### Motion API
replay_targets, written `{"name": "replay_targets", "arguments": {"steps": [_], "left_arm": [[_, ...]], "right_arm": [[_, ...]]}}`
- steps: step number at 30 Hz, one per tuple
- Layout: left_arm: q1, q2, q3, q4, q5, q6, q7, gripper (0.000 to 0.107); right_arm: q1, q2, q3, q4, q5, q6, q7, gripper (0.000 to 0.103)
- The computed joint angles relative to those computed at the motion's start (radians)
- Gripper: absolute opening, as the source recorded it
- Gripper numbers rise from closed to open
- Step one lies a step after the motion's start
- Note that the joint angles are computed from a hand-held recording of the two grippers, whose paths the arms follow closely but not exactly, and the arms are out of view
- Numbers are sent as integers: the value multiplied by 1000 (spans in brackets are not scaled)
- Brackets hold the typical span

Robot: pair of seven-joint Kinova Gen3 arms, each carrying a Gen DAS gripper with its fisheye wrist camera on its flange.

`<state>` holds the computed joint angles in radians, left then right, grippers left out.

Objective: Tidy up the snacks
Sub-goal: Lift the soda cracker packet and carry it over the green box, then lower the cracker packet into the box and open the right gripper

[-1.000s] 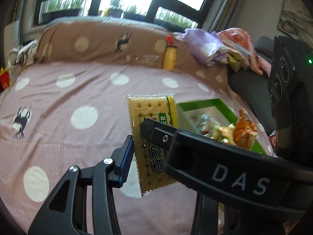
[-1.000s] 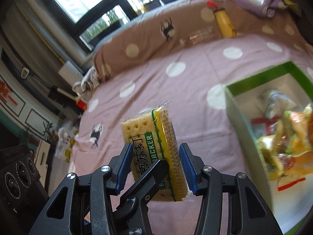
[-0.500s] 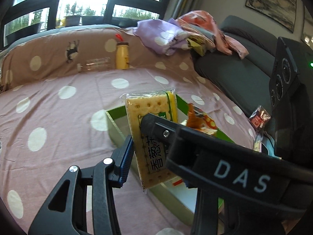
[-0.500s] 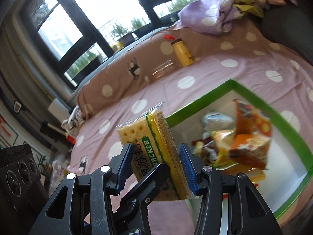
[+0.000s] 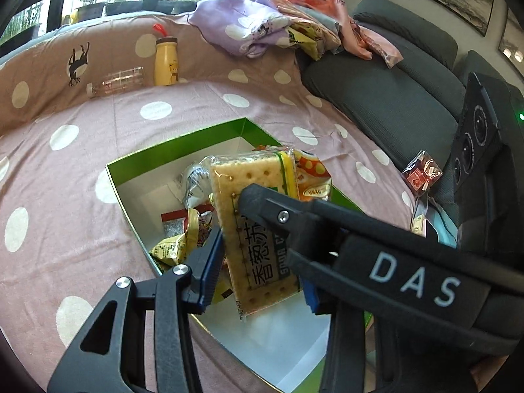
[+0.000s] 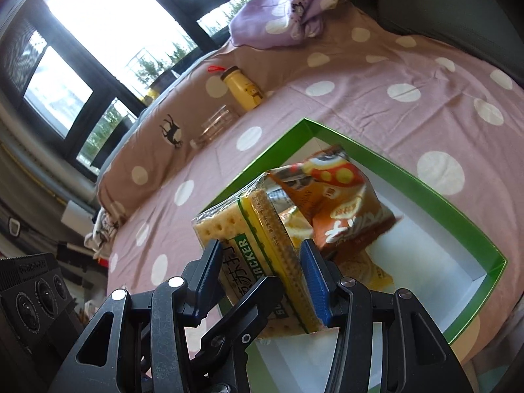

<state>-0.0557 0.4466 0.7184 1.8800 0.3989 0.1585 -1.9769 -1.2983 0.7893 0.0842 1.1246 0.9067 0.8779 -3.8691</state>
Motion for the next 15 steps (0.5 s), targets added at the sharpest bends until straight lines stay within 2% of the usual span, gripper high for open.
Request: {"name": "replay_targets", "arguments": {"steps": [9,12,15], "left_arm": [[107,29,-133,-60,23,88,32,42],[123,35,-157,-72,38,107,31,44],[116,40,-153,-75,62,120,10,48]], "right_arm": [[26,4,31,22,-113,-85,41,53],[24,5,42,26,-139,-97,50,53],[16,5,53,24,-151,-92,54,53]]}}
